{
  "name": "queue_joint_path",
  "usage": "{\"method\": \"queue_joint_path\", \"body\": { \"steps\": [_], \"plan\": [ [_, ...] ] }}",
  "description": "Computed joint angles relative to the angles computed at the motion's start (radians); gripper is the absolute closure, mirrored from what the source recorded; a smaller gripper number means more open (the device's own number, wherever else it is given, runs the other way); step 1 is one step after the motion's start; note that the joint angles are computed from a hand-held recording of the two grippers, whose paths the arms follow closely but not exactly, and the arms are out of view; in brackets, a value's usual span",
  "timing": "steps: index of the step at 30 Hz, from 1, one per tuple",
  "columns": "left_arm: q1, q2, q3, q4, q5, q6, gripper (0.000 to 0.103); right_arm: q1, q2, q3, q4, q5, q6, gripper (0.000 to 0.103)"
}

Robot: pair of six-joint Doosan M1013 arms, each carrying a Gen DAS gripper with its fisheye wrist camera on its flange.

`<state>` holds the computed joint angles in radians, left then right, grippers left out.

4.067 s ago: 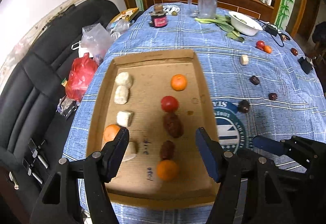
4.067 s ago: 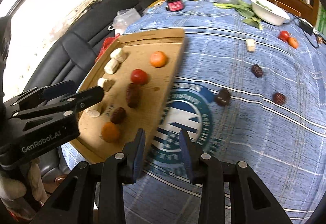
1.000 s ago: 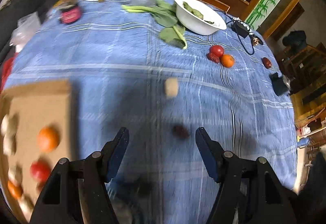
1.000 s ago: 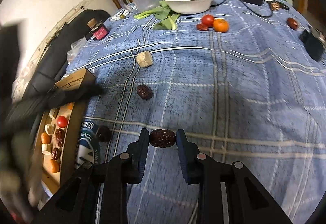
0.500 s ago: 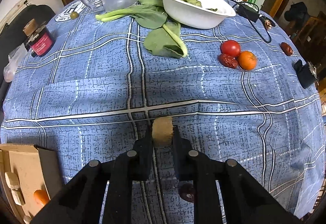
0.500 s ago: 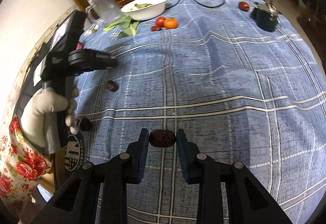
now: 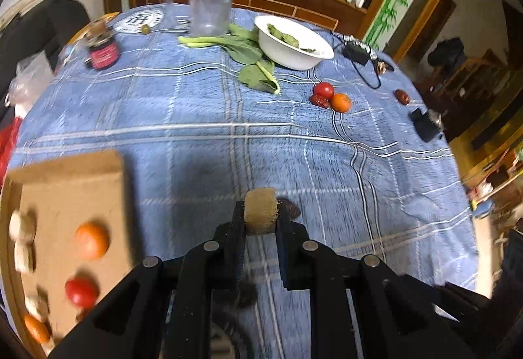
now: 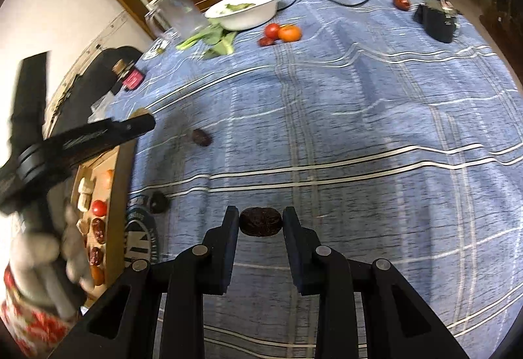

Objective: Organize fruits
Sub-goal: 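Lower the cube and red date into the box and open both tools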

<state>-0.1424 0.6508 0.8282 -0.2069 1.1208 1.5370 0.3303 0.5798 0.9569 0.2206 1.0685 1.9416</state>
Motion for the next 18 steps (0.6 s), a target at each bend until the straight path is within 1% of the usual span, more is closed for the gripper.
{"method": "queue_joint_path", "body": {
  "steps": [5,8,13,18],
  "plan": [
    [0.040,-0.086,0.119,-0.010,-0.061,-0.059,0.087,0.029,0.023,-0.051,0.023,0.016,-0.060,0.073],
    [0.070,-0.133,0.181,0.031,-0.077,-0.119,0.087,0.051,0.041,-0.088,0.040,0.027,-0.097,0.073],
    [0.109,-0.192,0.259,0.147,-0.085,-0.196,0.087,0.086,0.078,-0.162,0.072,0.048,-0.159,0.073],
    [0.143,-0.242,0.334,0.212,-0.066,-0.226,0.087,0.122,0.126,-0.252,0.105,0.087,-0.216,0.073]
  ]
}}
